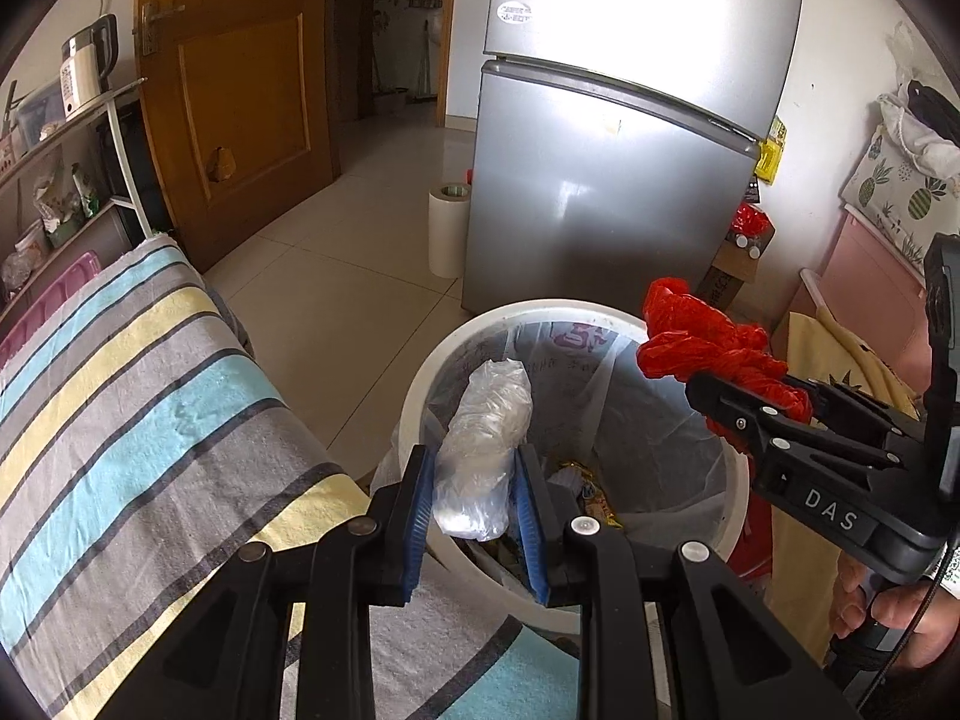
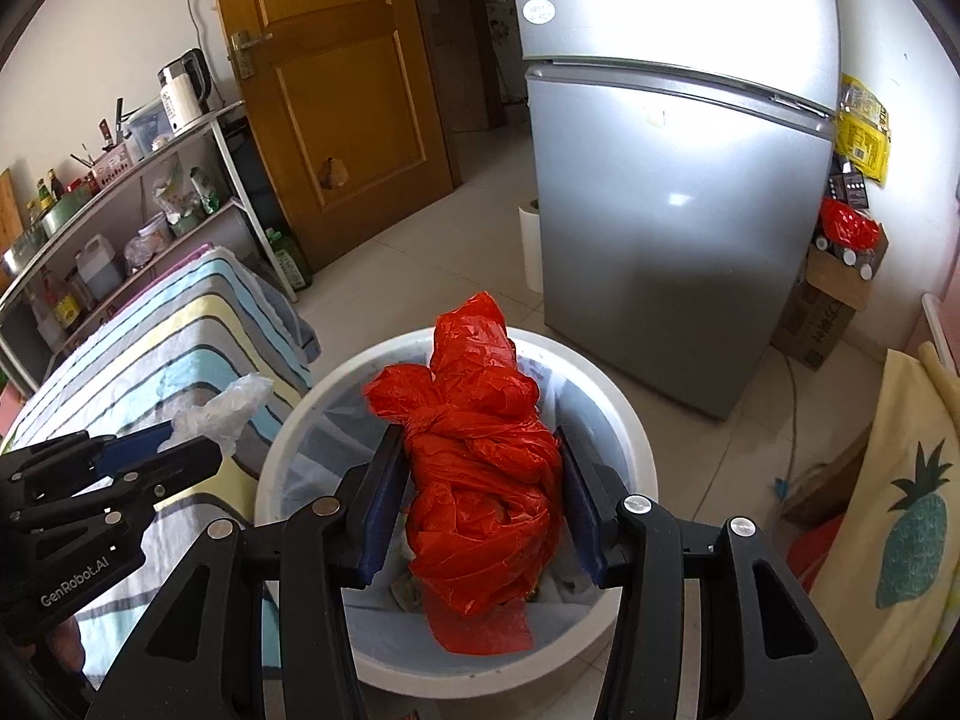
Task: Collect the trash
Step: 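Carry the foam sleeve and red bag over the trash bin with both tools, then open both tools to drop the sleeve and red bag into the bin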
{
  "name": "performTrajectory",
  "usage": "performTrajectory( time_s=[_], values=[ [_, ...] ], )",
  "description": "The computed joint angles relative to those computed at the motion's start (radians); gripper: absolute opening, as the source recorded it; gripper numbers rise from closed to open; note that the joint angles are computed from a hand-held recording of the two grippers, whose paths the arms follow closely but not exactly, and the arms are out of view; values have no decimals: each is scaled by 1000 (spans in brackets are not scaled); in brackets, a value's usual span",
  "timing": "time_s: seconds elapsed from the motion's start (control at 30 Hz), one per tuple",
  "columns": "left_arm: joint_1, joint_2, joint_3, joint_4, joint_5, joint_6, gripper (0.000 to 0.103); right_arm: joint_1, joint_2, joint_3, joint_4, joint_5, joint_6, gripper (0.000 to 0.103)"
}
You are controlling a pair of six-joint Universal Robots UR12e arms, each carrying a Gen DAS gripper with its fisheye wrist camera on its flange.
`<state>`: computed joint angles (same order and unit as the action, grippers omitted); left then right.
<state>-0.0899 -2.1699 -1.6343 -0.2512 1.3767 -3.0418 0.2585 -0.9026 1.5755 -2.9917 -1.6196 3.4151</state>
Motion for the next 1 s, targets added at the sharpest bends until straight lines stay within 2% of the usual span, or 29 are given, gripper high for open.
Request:
performTrajectory(
  time_s=[0.23, 0.33, 0.37, 0.43, 0.87, 1.0],
  values=[
    [0, -12, 14, -31, 5, -4, 27, -7, 11, -9, 67, -9, -5, 51],
    [-3, -12, 14, -29, 4, 5, 33, -6, 11, -7, 73, -22, -10, 54],
    [-1, -13, 13, -29, 0, 1, 39, -6, 10, -5, 70, -23, -9, 56],
    [-1, -13, 13, -30, 3, -5, 42, -5, 9, -3, 64, -22, -6, 58],
    [7, 17, -26, 21, 14, -17, 43, 8, -14, 29, 1, -33, 21, 60],
    [11, 32, -49, 54, 17, -17, 43, 22, -25, 41, -30, -61, 18, 60]
  ],
)
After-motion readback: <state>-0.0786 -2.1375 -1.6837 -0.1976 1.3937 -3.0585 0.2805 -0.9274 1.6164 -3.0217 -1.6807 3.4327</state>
